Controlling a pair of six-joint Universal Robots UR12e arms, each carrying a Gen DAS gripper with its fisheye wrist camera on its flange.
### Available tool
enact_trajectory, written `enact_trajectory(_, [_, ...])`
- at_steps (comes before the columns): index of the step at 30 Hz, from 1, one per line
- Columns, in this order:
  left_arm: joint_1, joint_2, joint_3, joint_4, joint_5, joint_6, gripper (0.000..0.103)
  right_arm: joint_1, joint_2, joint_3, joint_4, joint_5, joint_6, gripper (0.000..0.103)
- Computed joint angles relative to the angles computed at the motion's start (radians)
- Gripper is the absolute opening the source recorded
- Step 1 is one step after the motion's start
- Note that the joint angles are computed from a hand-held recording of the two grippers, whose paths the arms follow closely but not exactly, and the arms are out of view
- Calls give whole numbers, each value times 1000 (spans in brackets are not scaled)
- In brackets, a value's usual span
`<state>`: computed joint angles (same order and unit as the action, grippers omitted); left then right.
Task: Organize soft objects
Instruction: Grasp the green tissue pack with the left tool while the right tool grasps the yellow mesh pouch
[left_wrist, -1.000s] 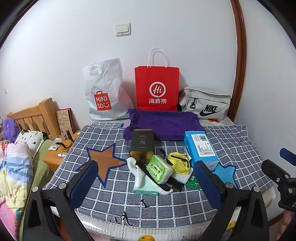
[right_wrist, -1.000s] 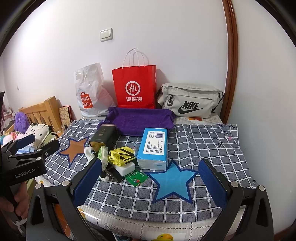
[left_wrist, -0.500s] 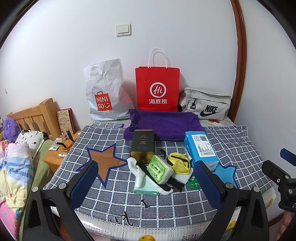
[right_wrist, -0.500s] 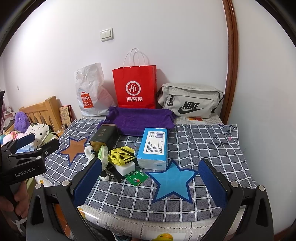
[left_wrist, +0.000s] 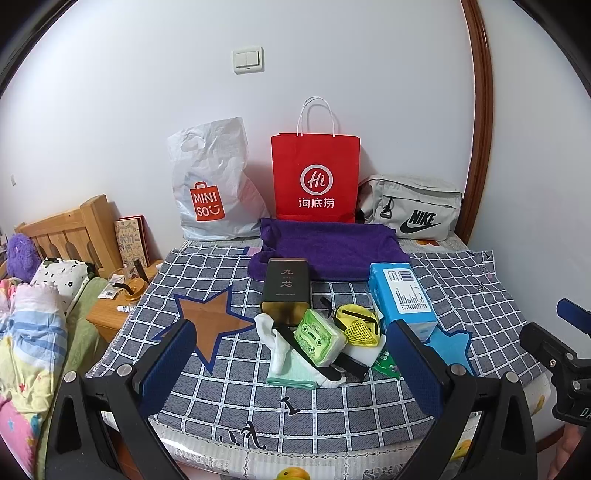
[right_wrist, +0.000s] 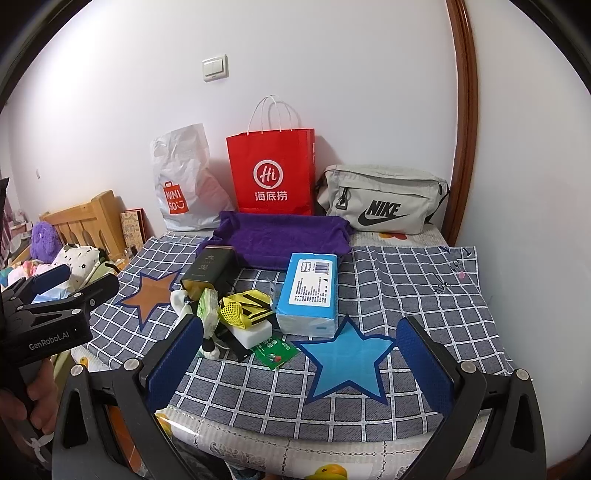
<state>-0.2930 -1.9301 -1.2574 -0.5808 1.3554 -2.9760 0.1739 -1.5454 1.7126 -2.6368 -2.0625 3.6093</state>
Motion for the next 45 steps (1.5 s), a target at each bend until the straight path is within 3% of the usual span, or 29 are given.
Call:
enact_trajectory(13, [2,-14,13,1,-14,6,103,-16,6,6,-29,33,-13,103])
enact_trajectory(25, [-15,-78,69,-91,39,11,103,-58,39,3,16,106,12,103])
enact_trajectory(28, [-15,-94,85,-130,37,18,94,-72,47,4,27,126,18,103])
enact_trajectory(38, [-7,-149,127,-200,56,-11,93,-124,75,16,68,210,26,100])
enact_trajectory(45, [-3,-183,155,-246,-12,13,93,-152,99,21,68,286,7,95])
